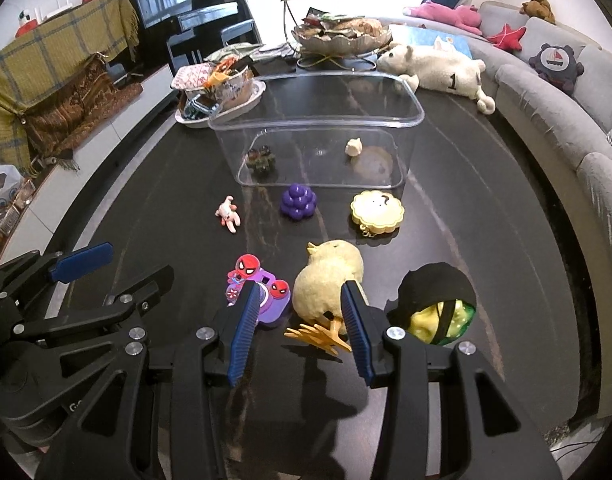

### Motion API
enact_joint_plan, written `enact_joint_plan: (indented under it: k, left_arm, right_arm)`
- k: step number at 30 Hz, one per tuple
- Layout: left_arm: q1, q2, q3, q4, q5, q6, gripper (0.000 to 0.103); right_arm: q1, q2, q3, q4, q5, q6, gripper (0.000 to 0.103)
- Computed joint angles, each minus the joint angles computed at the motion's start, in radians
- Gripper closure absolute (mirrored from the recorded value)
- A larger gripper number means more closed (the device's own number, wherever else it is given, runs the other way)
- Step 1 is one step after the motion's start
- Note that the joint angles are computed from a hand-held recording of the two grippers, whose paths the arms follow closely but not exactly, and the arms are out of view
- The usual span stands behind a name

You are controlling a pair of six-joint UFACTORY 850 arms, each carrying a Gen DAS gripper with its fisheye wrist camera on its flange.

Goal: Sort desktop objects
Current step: 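Withdraw both grippers from the box back toward the remaining toys, then close the right gripper around the yellow plush chick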

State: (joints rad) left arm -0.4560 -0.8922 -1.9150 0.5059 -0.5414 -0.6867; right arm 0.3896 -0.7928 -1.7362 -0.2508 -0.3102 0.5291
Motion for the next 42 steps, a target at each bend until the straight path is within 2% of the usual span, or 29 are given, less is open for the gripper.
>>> enact_joint_plan:
  k: [14,26,37,42]
  left_arm:
    - [0.005,-0.12,-0.161,-0.076,-0.084,0.08,0.046]
    - [0.006,-0.199,-0.279,-0.126,-0.147,0.133,0.046]
    - [0.022,-0.245,-0.349,-0.225,-0.176,0.188,0.046]
    - [0.027,-0.267,-0.384,-0.242,-0.196,0.201,0.046]
  right_arm:
    - [-0.022,-0.088,-0.098,0.126,-0.054,-0.12,0.063]
    - [-0.031,-0.127,-0.138,0.1,-0.07,-0.104,0.063]
    - [-0.043,-0.129,-0.122,0.182,-0.01,-0.162,0.062]
    - [-0.052,-0.154,-0.155,0.279,-0.034,-0.231,0.057]
